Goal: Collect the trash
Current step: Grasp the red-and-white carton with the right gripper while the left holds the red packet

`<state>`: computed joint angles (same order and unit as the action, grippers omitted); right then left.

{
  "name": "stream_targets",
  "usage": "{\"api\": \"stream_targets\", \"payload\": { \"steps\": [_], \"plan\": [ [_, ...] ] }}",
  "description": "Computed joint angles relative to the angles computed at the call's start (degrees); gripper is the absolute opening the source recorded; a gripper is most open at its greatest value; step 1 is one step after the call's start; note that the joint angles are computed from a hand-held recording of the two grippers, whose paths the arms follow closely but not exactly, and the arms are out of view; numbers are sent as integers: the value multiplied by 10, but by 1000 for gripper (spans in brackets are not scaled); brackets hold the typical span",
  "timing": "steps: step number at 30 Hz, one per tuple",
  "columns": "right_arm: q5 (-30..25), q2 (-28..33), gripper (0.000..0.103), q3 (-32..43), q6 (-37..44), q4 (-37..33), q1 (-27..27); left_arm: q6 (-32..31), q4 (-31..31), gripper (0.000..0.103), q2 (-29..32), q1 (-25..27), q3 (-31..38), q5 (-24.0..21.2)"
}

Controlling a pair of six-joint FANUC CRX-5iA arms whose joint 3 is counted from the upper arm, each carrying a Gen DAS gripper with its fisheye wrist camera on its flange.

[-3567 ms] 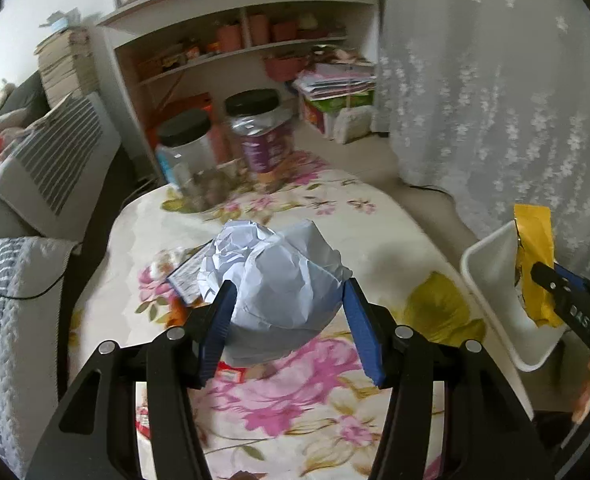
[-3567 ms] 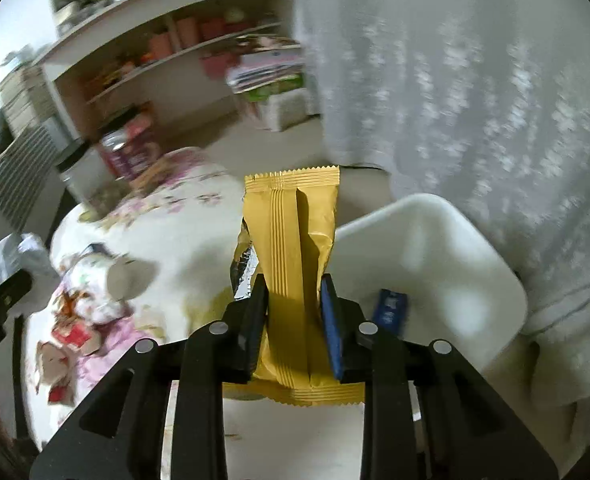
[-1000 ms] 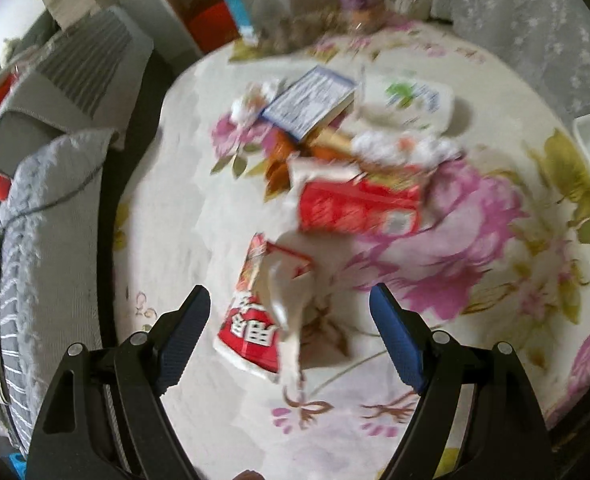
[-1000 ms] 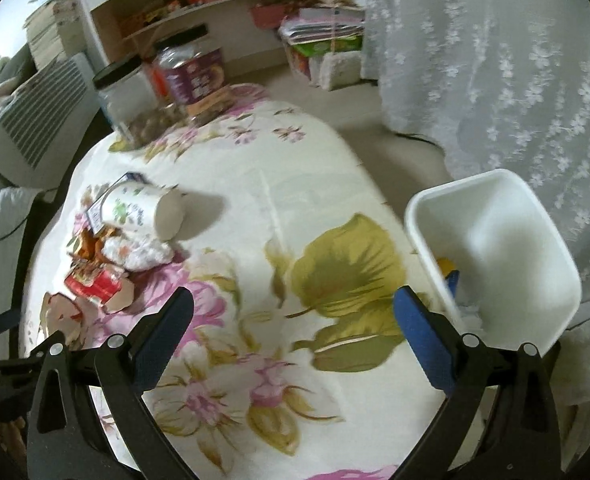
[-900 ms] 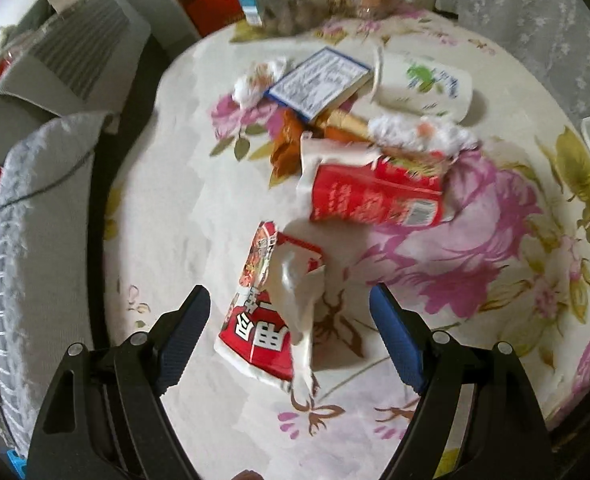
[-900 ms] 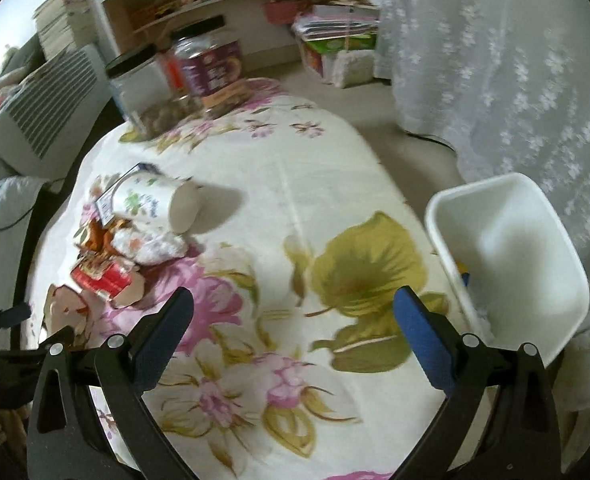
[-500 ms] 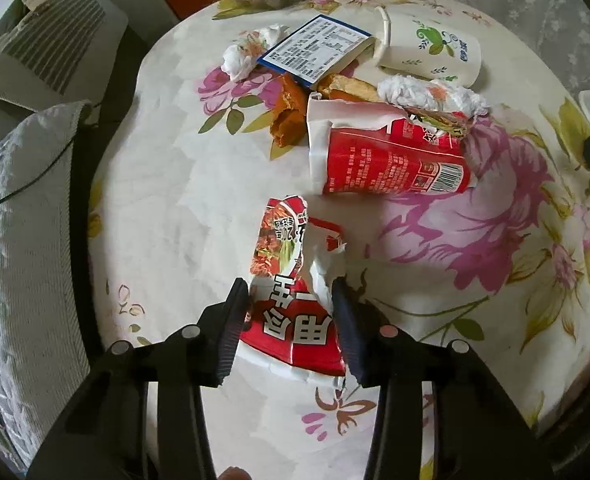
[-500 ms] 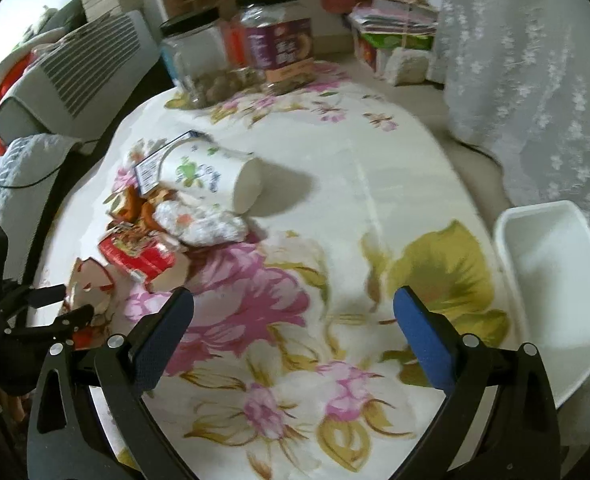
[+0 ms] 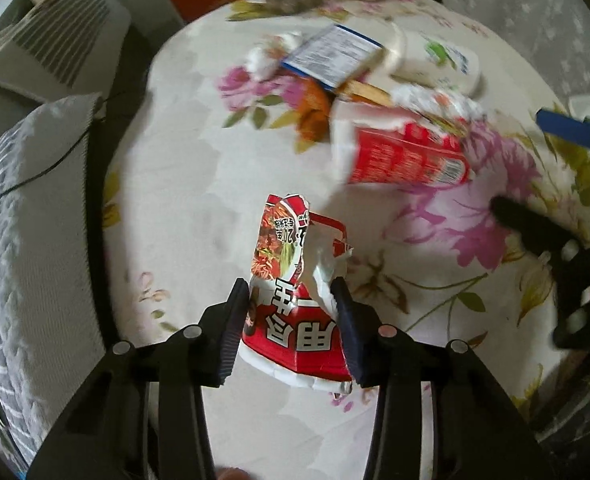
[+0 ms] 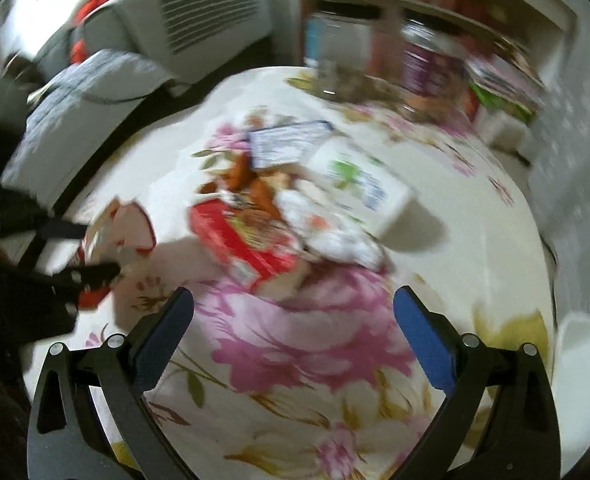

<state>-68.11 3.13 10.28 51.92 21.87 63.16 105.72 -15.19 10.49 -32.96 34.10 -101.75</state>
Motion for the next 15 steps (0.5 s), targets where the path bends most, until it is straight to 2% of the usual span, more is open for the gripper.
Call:
{"api": "stream_targets", "payload": {
  "steps": [6, 8, 9, 10, 11, 12, 13, 15],
  "plan": [
    [15, 45, 95, 24, 72, 27, 10, 15, 25, 43, -15, 30, -20, 9],
    [13, 64, 85, 38, 86, 26, 7, 18, 26, 43, -14, 29, -21, 9],
    [2, 79, 67, 57, 98, 11, 3, 21, 26, 43, -12, 26, -20, 8],
    [-13, 93, 55, 76, 107, -5, -3, 21, 27, 44, -12, 28, -20, 9],
    [-26, 104, 55, 89, 110, -17, -7, 24, 27, 44, -11, 26, -19, 9],
    [-13, 102, 52, 83, 101, -19, -9, 24, 28, 44, -12, 28, -19, 10],
    [-9, 100, 36, 81, 97, -23, -11, 26, 30, 44, -13, 30, -20, 13],
    [-8, 98, 33, 84, 83, -32, -13, 33, 27, 44, -15, 29, -18, 13]
  ]
}}
